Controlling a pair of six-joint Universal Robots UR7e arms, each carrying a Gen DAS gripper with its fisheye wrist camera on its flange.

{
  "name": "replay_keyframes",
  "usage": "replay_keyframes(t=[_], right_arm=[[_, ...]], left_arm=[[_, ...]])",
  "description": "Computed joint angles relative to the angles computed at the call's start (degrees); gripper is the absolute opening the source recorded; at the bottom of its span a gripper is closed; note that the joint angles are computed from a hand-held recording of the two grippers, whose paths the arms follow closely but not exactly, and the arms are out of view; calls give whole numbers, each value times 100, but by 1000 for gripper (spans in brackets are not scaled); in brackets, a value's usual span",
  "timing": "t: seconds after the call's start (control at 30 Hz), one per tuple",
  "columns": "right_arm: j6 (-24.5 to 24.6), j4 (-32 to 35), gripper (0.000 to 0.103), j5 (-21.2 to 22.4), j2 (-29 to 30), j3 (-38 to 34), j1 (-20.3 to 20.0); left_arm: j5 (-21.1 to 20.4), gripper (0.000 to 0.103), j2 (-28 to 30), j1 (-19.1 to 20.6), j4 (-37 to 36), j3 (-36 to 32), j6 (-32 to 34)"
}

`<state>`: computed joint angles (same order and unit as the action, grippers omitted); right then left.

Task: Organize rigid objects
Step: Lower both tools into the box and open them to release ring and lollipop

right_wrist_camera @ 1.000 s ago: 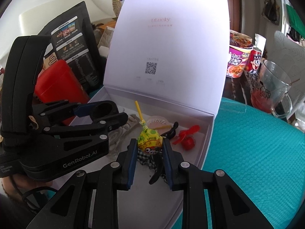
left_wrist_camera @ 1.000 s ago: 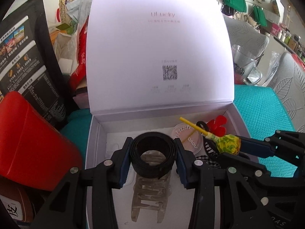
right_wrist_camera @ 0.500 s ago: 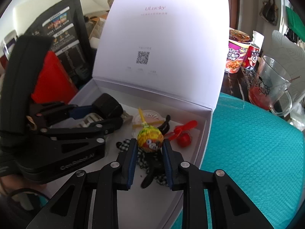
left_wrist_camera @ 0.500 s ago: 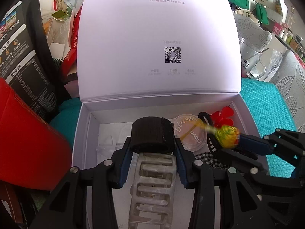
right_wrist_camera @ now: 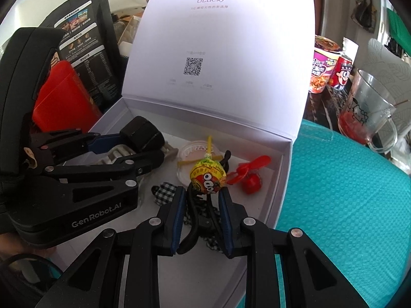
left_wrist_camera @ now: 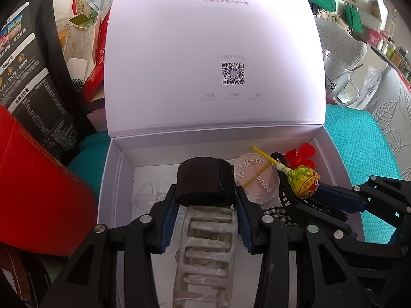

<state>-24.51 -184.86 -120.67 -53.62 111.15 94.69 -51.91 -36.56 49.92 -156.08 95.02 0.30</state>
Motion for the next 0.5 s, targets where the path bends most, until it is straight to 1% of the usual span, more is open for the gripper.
replay_keyframes(t=[0.17,0.2,0.27,0.37,0.5], right_arm=[[-55,-55,27,-22,-37,29,44],[-70,-70,28,-52,-32,25,53],[-61,-77,37,-106,-33,19,62],[-56,-100,38,-156,-51,32,77],[-81,-163,40,-215,-61,38,90]], left_arm=[[94,42,17,-20,-76,-4,-21],[104,42,12,-23,-106,2,-5],[120,42,-3,-30,-152,6,16],[-7,42,-50,27,-111,-37,-46],[-12,42,-84,38,-4,-65,-119]])
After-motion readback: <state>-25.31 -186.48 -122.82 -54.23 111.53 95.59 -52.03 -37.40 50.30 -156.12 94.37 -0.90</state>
